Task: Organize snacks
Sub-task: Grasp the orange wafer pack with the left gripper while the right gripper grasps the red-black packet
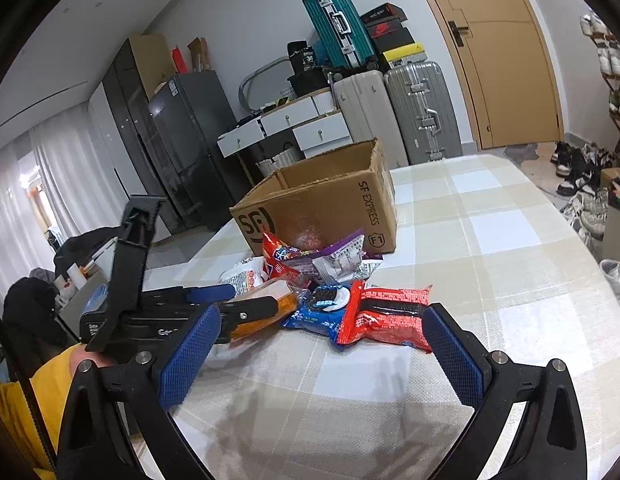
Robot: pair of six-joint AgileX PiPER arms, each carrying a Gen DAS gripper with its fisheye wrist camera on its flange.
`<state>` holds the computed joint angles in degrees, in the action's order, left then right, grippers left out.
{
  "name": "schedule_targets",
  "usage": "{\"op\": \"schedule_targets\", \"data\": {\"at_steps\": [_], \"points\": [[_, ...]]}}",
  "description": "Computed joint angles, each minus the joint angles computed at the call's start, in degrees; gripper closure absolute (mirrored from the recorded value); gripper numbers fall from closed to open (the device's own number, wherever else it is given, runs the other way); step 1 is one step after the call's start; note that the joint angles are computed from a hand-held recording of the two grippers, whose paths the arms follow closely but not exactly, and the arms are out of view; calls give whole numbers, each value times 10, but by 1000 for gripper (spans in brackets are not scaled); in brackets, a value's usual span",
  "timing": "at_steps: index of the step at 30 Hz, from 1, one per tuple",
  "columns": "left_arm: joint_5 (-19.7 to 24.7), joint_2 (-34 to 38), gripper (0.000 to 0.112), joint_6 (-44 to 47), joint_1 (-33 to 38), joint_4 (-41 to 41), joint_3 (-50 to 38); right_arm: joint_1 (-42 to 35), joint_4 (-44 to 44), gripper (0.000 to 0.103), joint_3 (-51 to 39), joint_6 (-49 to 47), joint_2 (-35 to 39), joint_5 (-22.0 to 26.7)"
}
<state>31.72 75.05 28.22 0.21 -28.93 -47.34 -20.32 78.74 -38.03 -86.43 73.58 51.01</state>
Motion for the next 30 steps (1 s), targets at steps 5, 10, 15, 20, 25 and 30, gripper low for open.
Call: {"op": "schedule_targets", "data": {"at_steps": [5,10,15,20,25,30], "points": [[26,32,61,53,10,-46,-13,-3,5,1,-6,1,27,10],[33,41,73,68,16,-59,-16,-8,10,1,-9,-1,44,21],[29,18,78,38,3,-14,-2,0,-6,1,-21,22,63,13],[0,-20,78,-33,-31,53,32,20,-27,1,-30,52,58,-28],[1,-41,77,-22,-25,38,54,77,-129,1,-92,173,77,-120],[20,-47,78,39,1,-9,63,116,-254,20,-173,307,150,-135]]}}
